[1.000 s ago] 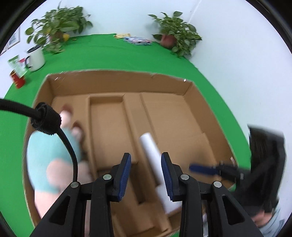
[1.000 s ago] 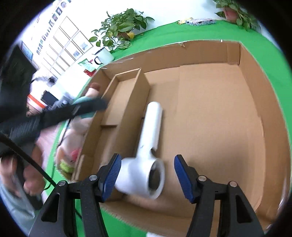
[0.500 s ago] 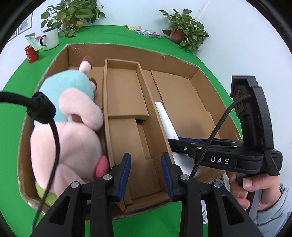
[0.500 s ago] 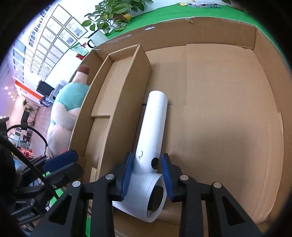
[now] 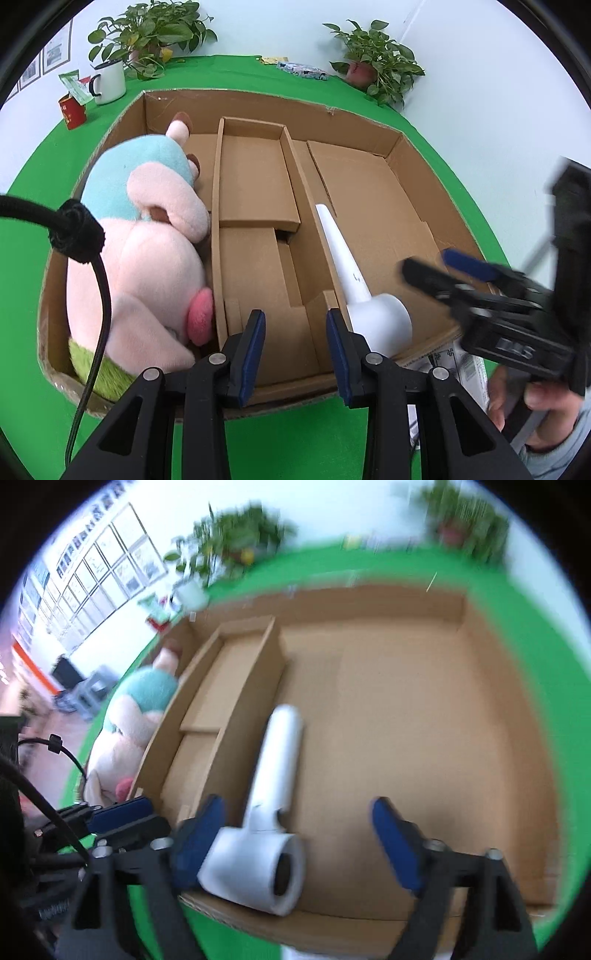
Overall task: Organize objects
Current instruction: 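Withdraw the right gripper from the box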
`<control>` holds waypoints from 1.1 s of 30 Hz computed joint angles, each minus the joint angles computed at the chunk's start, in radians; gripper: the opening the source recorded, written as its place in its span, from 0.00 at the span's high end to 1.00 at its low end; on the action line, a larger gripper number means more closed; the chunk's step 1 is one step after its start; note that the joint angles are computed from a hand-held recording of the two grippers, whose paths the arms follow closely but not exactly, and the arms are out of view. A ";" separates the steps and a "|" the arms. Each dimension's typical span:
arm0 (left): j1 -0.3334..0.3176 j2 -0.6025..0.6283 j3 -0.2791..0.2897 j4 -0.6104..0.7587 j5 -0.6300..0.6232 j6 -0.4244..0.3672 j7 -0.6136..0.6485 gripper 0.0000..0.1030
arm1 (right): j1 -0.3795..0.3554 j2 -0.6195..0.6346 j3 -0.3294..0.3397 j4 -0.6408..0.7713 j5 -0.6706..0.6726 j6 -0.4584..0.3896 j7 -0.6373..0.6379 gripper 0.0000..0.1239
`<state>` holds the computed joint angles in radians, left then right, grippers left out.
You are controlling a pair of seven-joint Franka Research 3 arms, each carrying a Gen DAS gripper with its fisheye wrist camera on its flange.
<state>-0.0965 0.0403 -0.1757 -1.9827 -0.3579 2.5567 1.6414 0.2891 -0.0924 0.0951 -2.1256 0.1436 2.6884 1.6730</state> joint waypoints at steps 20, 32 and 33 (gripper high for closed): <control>-0.026 -0.216 -0.028 -0.238 0.390 0.318 -0.370 0.28 | -0.206 -0.319 0.207 -0.294 -0.478 0.140 0.397 0.28; 0.127 -0.389 -0.154 -0.345 0.940 0.449 -0.845 0.06 | -0.261 -0.377 0.259 -0.343 -0.520 0.175 0.462 0.28; 0.109 -0.392 -0.140 -0.349 0.933 0.444 -0.845 0.06 | -0.253 -0.377 0.252 -0.345 -0.511 0.175 0.453 0.28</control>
<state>0.0121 -0.3515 -0.3154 -2.3322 0.5747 3.0011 0.7968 0.0364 -0.4692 0.3474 -2.4709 -0.3671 2.8635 2.1256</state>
